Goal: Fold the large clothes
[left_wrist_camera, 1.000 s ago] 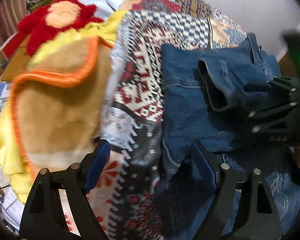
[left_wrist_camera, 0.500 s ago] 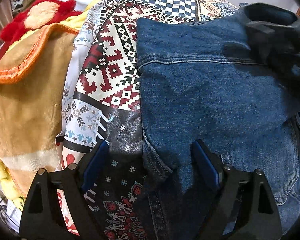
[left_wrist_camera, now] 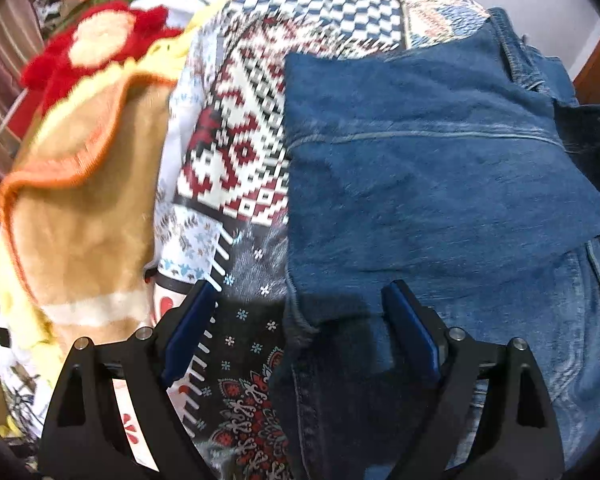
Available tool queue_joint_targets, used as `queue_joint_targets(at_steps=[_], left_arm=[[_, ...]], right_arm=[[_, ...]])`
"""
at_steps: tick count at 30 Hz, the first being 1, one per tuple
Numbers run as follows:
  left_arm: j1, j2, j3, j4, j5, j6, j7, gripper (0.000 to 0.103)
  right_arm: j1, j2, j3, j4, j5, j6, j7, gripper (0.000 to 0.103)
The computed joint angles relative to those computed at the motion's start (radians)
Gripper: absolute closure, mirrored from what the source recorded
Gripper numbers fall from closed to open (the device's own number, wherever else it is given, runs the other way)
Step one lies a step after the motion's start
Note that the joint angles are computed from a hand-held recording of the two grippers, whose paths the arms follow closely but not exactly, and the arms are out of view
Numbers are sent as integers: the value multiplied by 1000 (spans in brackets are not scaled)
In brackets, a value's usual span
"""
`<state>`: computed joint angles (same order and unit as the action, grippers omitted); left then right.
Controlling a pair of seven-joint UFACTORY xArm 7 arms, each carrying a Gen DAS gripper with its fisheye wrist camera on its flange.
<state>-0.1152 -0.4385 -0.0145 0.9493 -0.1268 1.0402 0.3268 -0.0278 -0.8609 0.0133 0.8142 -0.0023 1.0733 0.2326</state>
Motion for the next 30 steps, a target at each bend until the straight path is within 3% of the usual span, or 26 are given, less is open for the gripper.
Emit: queue_joint_targets(at_steps=[9,12,17,21,25,30], left_arm=[[-73,-35,-46,104,-22,33,15,16],[-110,-32,-67,136,-36,33,33,15],[-171,-10,-110,152,-62,25,30,12],[-204,46,-126,171,-93,47,4,12],[-217,87,-137,161,-85,44,-11,11],[-226,87,-110,132,-149,36,-22,7]], right_arm=[[-56,-100,-99,-106,39,40,-5,86],[-106,-121,-56,-124,-32,52,-4,85],[-143,-129,-81,-114,-78,120,-24,85],[-123,-117,-146,-68,-22,163,-72,85],[-112,-69,-110,-27,-18,143,-94,85],[-79,43,-78,-11,5,122,-96,85]])
